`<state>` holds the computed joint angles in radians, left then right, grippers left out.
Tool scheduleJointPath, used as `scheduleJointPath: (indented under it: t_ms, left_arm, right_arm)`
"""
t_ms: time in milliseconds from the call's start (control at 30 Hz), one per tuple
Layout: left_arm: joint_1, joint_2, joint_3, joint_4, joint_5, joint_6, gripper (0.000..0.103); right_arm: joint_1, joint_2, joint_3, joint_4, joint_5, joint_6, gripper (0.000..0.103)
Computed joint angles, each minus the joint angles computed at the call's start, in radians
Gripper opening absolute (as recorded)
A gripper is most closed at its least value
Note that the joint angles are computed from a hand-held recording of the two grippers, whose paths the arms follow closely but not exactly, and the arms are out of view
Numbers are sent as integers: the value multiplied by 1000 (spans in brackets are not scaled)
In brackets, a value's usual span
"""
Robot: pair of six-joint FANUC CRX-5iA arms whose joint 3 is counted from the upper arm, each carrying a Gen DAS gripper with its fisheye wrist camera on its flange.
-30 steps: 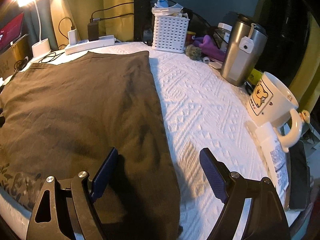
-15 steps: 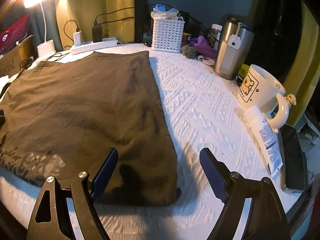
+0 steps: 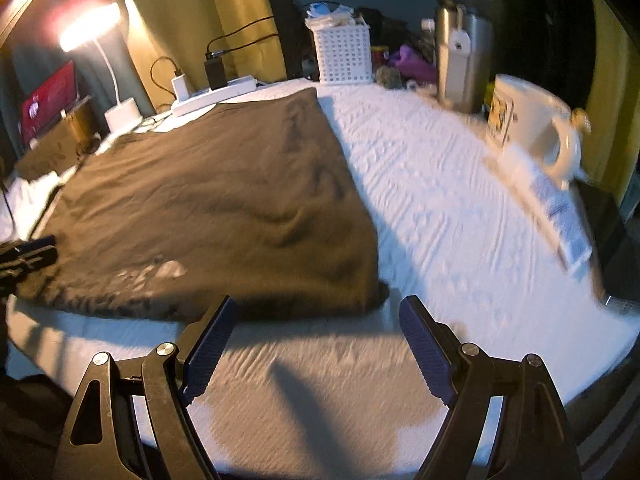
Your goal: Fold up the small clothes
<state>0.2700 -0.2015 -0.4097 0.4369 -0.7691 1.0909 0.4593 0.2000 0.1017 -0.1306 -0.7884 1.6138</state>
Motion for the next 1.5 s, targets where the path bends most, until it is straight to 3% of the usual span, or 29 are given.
scheduleJointPath:
  t_ms: [467,1233,1367,1433,1467,1500]
  left_arm:
    - [40,30,19,-19,9,10,51]
    - [135,166,122,-1,0,0,51]
    - [146,182,135,2,-3,1,51]
    - [151,188,144,-1,-8,5,51]
    - [153,189,145,-4,-10,8,51]
    - [154,189,148,-9,-12,14,51]
  right_arm:
    - [-18,84,134,-166,-47,29,92]
    - [45,330,443,-96,-102,-63,92]
    - [51,372,507,-96,-140,-21,91]
    - [57,387,528,-86,-150,-4,87]
    - [57,395,541,-90,-156,12,80]
    - [57,401,551,-96,-161,26,65]
